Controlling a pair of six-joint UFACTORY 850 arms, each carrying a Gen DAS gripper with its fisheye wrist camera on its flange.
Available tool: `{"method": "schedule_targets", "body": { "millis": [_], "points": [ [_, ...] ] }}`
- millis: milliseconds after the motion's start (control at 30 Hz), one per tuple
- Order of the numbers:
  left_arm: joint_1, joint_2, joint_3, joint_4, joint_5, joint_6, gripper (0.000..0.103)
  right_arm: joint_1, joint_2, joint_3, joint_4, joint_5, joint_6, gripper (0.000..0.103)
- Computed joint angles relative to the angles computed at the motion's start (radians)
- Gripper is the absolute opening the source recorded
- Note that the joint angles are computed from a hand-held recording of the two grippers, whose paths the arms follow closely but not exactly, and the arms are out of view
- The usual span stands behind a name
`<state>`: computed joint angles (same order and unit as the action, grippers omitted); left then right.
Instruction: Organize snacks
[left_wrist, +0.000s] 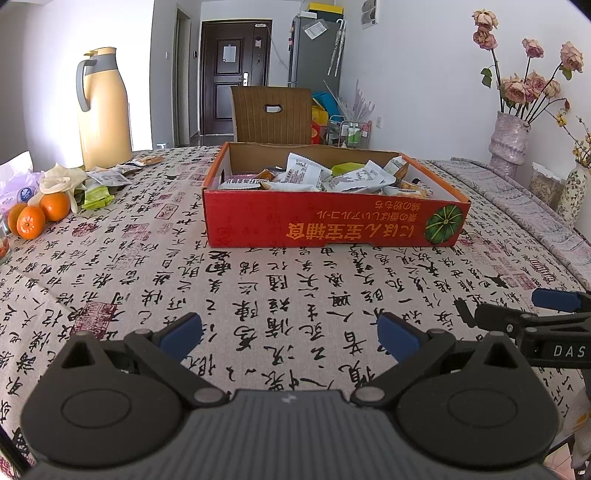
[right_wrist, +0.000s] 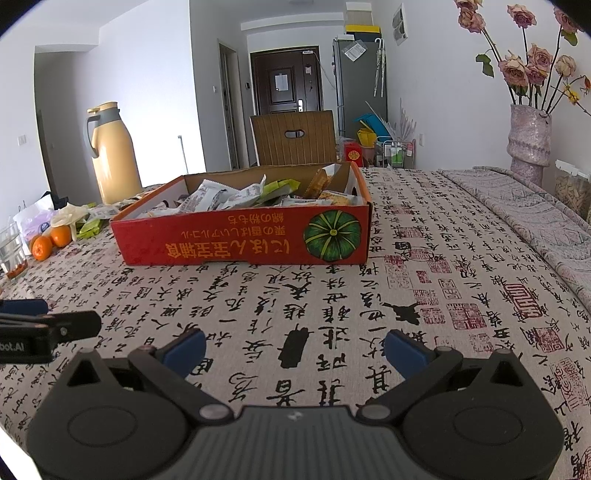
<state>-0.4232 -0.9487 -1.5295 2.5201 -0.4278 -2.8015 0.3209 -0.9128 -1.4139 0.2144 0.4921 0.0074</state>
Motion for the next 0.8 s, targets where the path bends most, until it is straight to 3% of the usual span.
{"method": "schedule_targets", "body": {
  "millis": [800],
  "points": [
    [0.001,0.000,-0.003,-0.001,0.000,0.006,0.103,0.000,-0.002,-0.001,0.000,-0.002,0.000,0.103]
  ]
}}
